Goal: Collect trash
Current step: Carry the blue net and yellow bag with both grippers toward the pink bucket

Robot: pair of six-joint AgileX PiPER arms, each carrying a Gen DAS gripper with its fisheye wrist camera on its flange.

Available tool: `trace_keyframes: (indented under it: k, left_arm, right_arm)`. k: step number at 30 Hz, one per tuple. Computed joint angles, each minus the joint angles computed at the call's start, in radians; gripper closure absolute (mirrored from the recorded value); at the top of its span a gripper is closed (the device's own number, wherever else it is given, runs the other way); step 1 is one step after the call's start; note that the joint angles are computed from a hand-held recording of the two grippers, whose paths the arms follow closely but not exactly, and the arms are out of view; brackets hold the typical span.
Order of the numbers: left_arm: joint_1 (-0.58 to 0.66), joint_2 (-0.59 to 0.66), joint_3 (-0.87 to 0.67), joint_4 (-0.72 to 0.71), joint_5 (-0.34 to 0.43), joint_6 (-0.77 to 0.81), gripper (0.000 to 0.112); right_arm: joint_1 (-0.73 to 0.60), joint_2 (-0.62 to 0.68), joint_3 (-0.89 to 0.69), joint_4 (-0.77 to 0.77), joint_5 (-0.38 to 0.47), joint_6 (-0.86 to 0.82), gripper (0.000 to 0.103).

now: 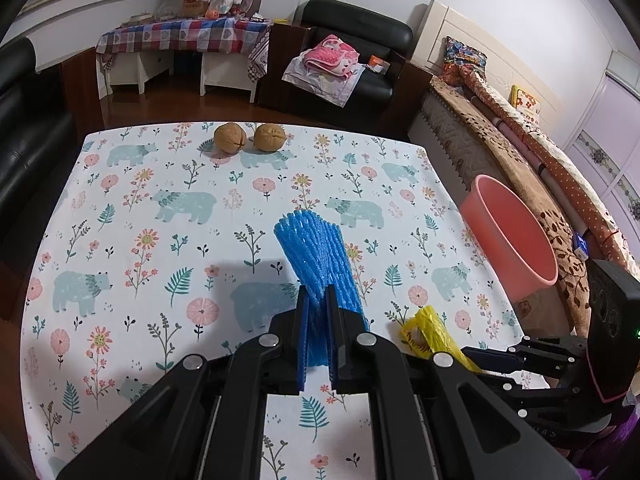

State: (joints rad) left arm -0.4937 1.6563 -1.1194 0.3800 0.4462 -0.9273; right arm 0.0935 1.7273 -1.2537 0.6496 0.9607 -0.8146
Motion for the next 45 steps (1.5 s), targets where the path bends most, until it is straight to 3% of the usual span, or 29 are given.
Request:
trace_keyframes:
  k: [6, 13, 23, 31, 45]
  left_arm:
    - [-0.002, 0.000, -0.005, 0.009, 0.005, -0.010, 0.105]
    - [0.001, 0.000, -0.027, 0.010, 0.022, -0.008, 0.105]
    - [-0.030, 0.024, -0.117, 0.115, 0.072, -0.089, 0.105]
    - [-0.065, 0.093, -0.272, 0.216, 0.147, -0.122, 0.105]
    - [-0.123, 0.271, -0.604, 0.220, 0.248, -0.063, 0.105]
  right_arm:
    - [0.010, -0.022, 0.009, 0.007, -0.011, -0.026, 0.085]
    - [0.009, -0.075, 0.031, 0.084, -0.081, -0.093, 0.085]
    - [-0.009, -0.084, -0.040, 0.189, -0.147, -0.109, 0.086]
    - [-0.043, -0.065, -0.099, 0.229, -0.197, -0.066, 0.085]
    - [-0.151, -0.031, -0.148, 0.297, -0.243, -0.015, 0.085]
